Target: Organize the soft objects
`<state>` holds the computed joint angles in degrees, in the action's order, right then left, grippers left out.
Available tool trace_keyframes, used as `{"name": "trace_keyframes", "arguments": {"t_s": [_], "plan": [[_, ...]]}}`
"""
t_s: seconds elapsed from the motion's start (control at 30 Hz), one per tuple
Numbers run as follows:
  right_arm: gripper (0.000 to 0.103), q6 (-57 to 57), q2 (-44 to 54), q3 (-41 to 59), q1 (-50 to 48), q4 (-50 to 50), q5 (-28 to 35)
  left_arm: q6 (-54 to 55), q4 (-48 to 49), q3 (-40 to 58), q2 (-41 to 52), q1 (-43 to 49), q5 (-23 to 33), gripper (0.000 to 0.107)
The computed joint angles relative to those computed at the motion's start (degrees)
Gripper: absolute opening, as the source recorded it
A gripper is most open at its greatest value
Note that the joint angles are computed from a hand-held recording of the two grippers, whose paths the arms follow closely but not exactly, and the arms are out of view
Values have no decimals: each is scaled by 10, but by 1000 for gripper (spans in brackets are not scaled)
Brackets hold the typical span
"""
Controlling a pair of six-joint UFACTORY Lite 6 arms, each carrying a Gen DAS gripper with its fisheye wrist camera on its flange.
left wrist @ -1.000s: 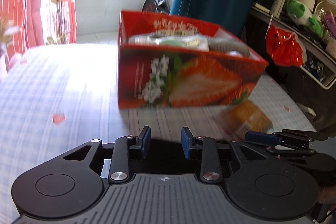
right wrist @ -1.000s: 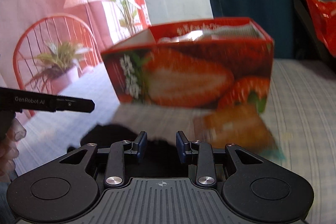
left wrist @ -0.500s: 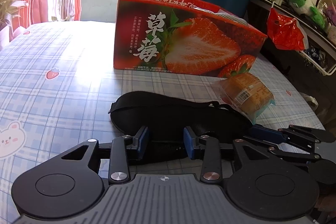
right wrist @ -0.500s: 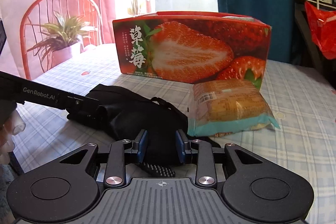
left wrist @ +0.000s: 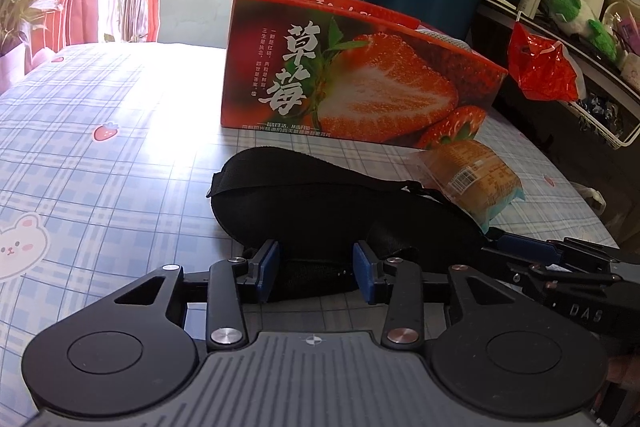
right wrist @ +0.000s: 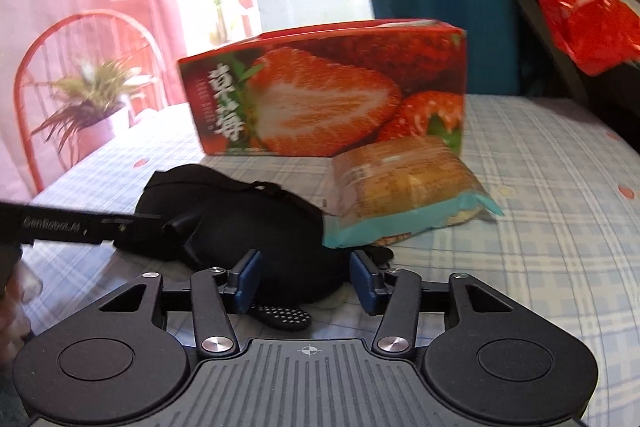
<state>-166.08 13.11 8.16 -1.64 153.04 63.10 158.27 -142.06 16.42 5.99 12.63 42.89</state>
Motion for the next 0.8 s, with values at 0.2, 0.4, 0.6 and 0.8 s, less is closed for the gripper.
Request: {"name": "trace_keyframes", "arguments": {"t_s": [0.2,0.4,0.6,0.8], "plan": [[52,12,20,11,-16,0,5,2,-4,-1,1,-3,2,43],[52,59,31,25,-43,-54,-11,3,-6,-1,0,-4,2,43],[53,47,23,12,-32,-22,7,4,-5,-1,1,-3,3,44],[54,10,55,14,-29,-4,48,4,-7,-1,2,-4,3,44]]}}
